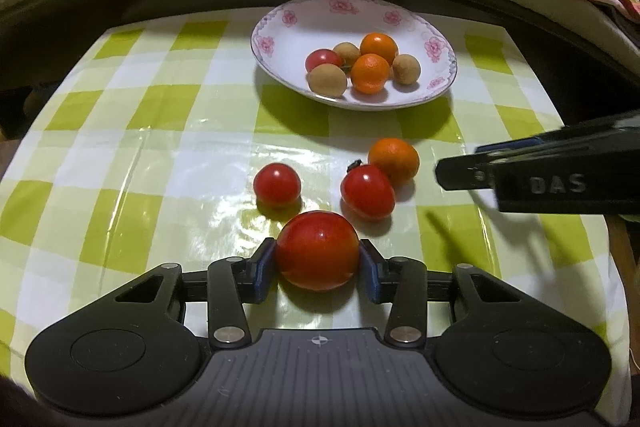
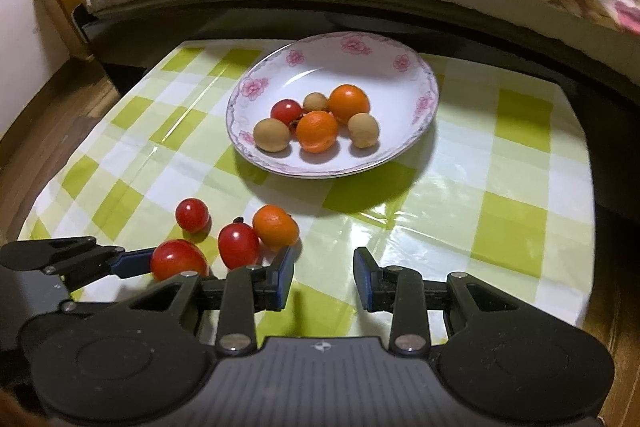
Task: Organize fruits
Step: 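Close the left gripper around the large red tomato, then grasp the orange tangerine with the right gripper while the left holds the tomato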
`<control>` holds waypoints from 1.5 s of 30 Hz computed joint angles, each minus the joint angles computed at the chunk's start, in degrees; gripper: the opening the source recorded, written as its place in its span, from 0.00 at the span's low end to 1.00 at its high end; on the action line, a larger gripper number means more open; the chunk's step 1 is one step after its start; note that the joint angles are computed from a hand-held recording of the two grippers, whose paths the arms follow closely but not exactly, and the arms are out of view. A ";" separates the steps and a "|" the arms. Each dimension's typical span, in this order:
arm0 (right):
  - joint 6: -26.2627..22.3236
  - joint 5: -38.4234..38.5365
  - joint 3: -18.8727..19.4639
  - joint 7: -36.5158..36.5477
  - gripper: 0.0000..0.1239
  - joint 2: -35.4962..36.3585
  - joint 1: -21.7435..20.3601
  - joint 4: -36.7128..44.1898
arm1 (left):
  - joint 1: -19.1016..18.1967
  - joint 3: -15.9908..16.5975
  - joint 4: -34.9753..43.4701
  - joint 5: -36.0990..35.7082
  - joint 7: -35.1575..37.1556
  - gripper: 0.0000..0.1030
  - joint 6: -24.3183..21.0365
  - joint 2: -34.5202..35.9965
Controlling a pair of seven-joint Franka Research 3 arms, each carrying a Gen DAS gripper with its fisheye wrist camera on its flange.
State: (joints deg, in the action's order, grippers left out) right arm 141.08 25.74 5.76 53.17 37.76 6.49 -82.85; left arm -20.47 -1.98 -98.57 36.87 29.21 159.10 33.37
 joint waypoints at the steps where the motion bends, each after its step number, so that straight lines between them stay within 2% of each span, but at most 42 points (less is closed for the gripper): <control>1: 0.04 -0.05 0.17 -0.56 0.29 0.15 0.00 0.08 | 0.17 -0.13 -0.66 -0.07 0.14 0.49 0.24 -0.45; 12: 3.75 -1.10 0.95 -5.38 0.29 1.82 1.19 0.46 | 1.74 -1.68 -4.36 -2.34 3.77 0.50 2.13 -2.51; 19: 1.05 -0.49 2.04 -7.85 0.29 3.97 0.92 3.74 | 1.91 -1.62 -5.15 -3.25 4.83 0.50 3.02 -2.93; 23: -1.44 -0.46 1.76 -6.87 0.29 6.33 1.37 7.43 | 1.72 -1.41 -4.92 -3.30 5.19 0.51 3.11 -2.67; 26: -0.37 0.07 1.95 -6.97 0.29 6.63 1.46 7.35 | 1.63 -1.18 -4.92 -3.24 5.13 0.51 3.48 -2.56; 28: -0.71 0.13 2.02 -6.93 0.28 6.83 1.52 7.72 | 1.63 -1.06 -5.13 -3.26 5.02 0.52 3.91 -2.59; 29: -0.40 -0.37 1.53 -6.35 0.24 6.78 2.02 7.66 | 1.54 -0.94 -5.19 -3.15 4.97 0.52 4.02 -2.61; 33: -1.16 -1.22 1.13 -5.20 0.24 6.41 2.31 7.54 | 1.25 -0.48 -5.52 -2.79 4.26 0.50 4.73 -2.73; 39: -0.13 -0.55 1.27 -5.79 0.24 3.43 1.60 3.63 | 0.63 -0.14 -5.30 -1.82 3.95 0.49 3.76 -2.85; 45: 0.92 0.33 0.67 -6.84 0.23 -2.65 0.68 -4.53 | 0.67 -0.93 -7.46 -1.47 3.71 0.49 2.53 -4.88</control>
State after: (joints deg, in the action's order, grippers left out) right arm 142.00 26.08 6.43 46.33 35.11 7.17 -87.39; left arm -19.80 -2.91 -106.03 35.40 32.92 161.64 28.50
